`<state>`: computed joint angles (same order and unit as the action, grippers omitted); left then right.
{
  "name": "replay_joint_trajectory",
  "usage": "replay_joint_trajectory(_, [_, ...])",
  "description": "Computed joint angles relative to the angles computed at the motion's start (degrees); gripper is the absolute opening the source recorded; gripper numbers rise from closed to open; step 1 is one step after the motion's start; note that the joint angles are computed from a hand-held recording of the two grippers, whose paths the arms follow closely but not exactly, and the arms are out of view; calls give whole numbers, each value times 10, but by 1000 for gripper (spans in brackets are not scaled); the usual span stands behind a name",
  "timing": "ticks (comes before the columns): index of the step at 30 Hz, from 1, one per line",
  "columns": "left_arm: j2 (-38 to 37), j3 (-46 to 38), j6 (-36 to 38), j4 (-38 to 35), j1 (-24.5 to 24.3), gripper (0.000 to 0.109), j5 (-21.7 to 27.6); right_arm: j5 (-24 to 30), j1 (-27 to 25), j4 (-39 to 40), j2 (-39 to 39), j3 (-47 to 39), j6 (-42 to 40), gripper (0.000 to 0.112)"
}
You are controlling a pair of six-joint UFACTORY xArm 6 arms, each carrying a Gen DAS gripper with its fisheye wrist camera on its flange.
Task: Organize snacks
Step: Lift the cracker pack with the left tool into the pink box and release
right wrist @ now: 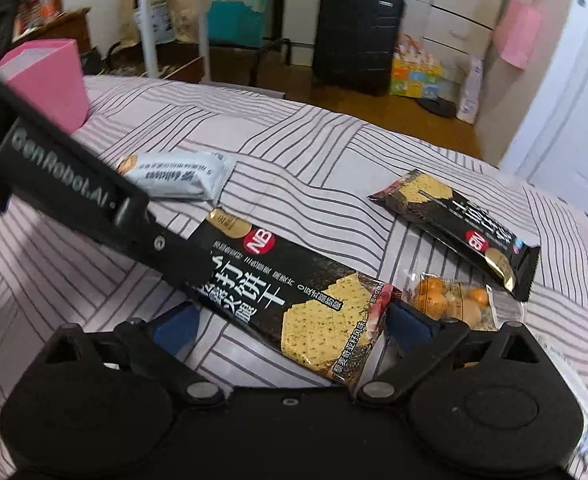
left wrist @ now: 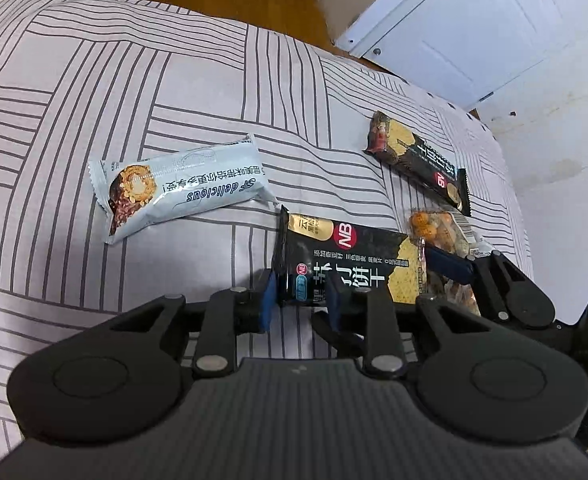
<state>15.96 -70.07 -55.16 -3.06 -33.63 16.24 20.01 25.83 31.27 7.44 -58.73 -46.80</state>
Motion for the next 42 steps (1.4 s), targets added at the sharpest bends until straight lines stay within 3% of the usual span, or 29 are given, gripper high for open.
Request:
replay_joint_trajectory(6, [-19,13,-21,32,-5,26,-3,7,-2,21,-17,8,15,96])
replay_joint_trajectory(12, [-60,17,-62,88,-19,33,71,-10,22,22,-61,46,-7,96])
replay_joint_trajectory(15, [-82,14,-66,88,-28,33,125,21,26,-2,-86,54,23,96])
replay_joint_trajectory(27, [-206,59,-152,173,-82,33,241,134,49,-85,-190,72,120,96])
replay_joint_trajectory(35, [-289,83,-230,263,-120,33,308,115,90,-122,-255,92,136,96])
replay_joint_trajectory(42, [-352,86,-266,313,-156,33,397,123,131,-166,-277,71,167,96])
